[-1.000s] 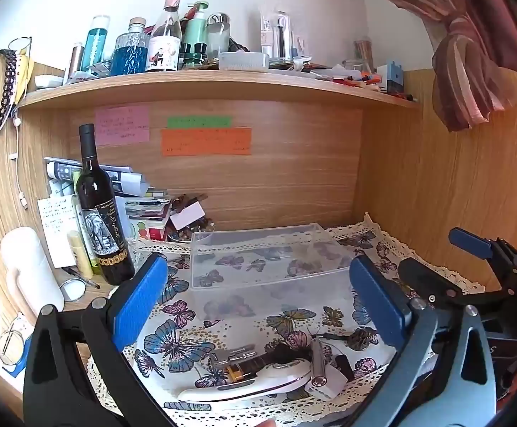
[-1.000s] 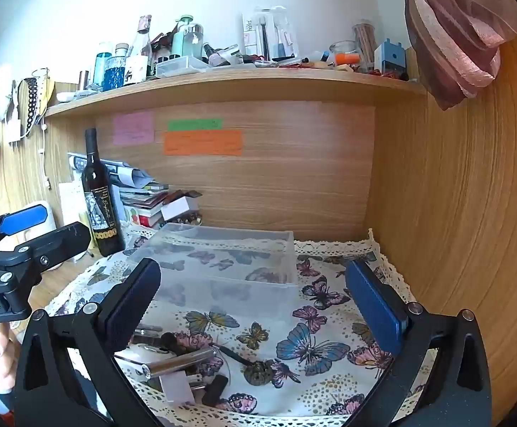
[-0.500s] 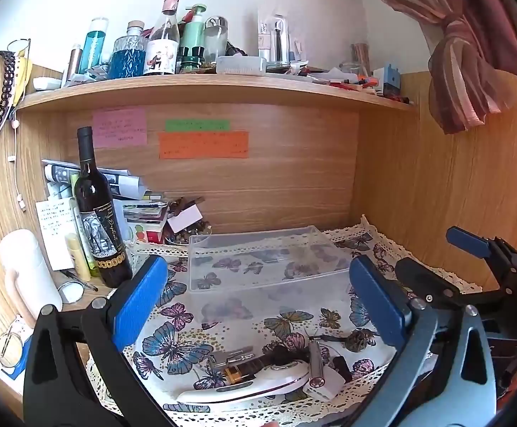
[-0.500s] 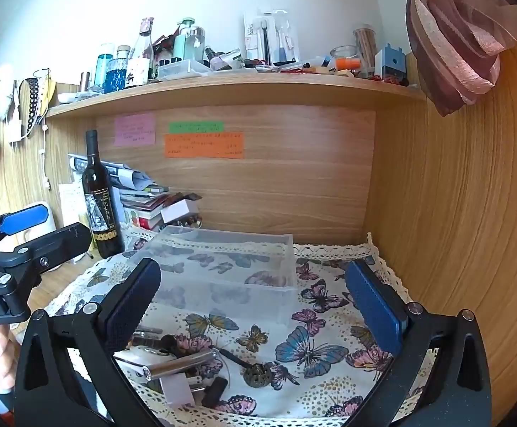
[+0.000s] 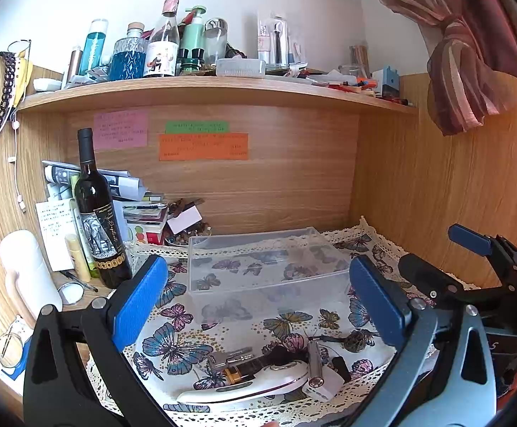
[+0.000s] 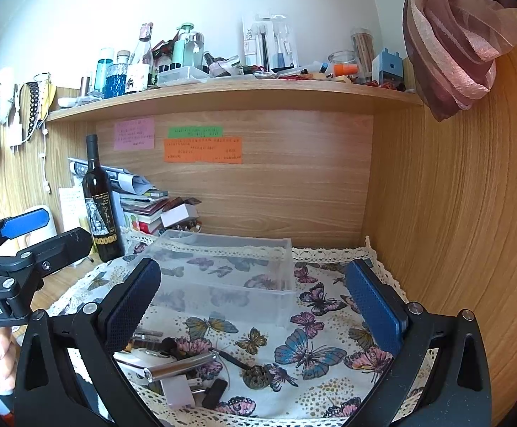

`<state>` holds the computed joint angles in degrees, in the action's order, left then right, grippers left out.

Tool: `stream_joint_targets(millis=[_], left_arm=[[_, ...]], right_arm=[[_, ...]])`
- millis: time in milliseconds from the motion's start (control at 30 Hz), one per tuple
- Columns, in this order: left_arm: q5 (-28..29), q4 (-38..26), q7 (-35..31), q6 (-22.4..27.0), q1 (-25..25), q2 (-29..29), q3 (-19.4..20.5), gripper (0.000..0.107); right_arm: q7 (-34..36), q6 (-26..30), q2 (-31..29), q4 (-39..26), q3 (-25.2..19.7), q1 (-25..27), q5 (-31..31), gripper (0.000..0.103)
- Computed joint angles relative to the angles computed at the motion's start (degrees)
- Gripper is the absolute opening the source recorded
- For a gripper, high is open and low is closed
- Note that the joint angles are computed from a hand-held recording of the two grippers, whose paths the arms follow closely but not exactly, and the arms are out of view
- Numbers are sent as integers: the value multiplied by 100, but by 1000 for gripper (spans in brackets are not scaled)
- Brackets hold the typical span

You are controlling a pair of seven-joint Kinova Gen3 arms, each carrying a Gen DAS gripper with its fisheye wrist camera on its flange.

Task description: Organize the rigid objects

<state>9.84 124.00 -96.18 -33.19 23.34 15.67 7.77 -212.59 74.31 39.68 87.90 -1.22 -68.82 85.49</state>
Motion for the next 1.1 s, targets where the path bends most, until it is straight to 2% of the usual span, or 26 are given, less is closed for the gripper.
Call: stream_joint_targets(millis=[1100], left_arm=[[-225,66,203,-101,-73,0,44,103]], right_arm=[[-41,127,-36,9,-27,-62,20,103]])
